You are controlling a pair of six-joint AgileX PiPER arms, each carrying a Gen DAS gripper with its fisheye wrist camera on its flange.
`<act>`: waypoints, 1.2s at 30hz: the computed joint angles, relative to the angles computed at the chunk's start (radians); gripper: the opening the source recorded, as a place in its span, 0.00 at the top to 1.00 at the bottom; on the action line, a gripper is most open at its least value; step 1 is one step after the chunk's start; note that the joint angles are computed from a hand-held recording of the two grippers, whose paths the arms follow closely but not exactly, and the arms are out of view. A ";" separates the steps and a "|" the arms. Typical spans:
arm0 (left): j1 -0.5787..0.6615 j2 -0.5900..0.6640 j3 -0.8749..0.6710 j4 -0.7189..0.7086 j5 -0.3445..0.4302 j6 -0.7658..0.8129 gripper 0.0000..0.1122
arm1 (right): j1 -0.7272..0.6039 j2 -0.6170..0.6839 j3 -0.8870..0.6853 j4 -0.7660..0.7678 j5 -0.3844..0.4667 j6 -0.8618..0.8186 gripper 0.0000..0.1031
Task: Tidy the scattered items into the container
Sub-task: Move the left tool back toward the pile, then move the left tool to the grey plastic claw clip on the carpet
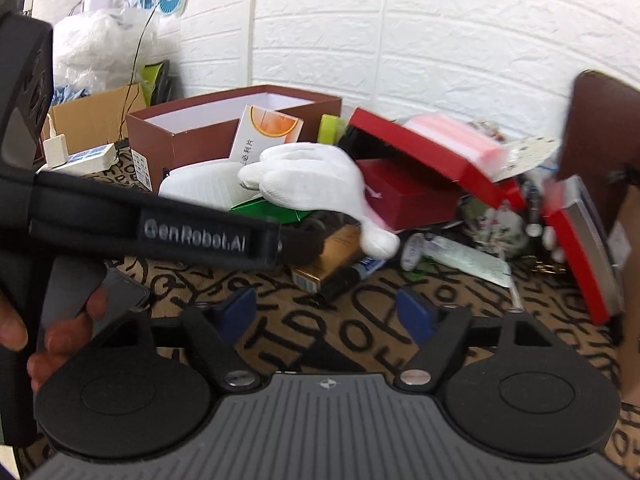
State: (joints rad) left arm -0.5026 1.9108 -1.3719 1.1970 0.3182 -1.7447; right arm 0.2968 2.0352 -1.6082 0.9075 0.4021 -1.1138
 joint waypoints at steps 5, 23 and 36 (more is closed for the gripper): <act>0.031 0.019 0.020 0.102 -0.020 -0.142 0.48 | 0.016 0.085 -0.113 -0.092 0.041 0.081 0.37; 0.078 0.031 -0.035 -0.112 -0.059 0.083 0.55 | 0.026 0.176 -0.224 0.053 0.037 0.000 0.85; -0.066 -0.088 0.090 0.009 -0.067 -0.122 0.53 | -0.080 -0.101 0.172 0.347 0.112 -0.317 0.95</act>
State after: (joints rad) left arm -0.5688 1.8231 -1.2817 1.2061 0.2507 -1.8666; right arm 0.2165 1.9340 -1.4360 1.2546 0.5141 -1.4306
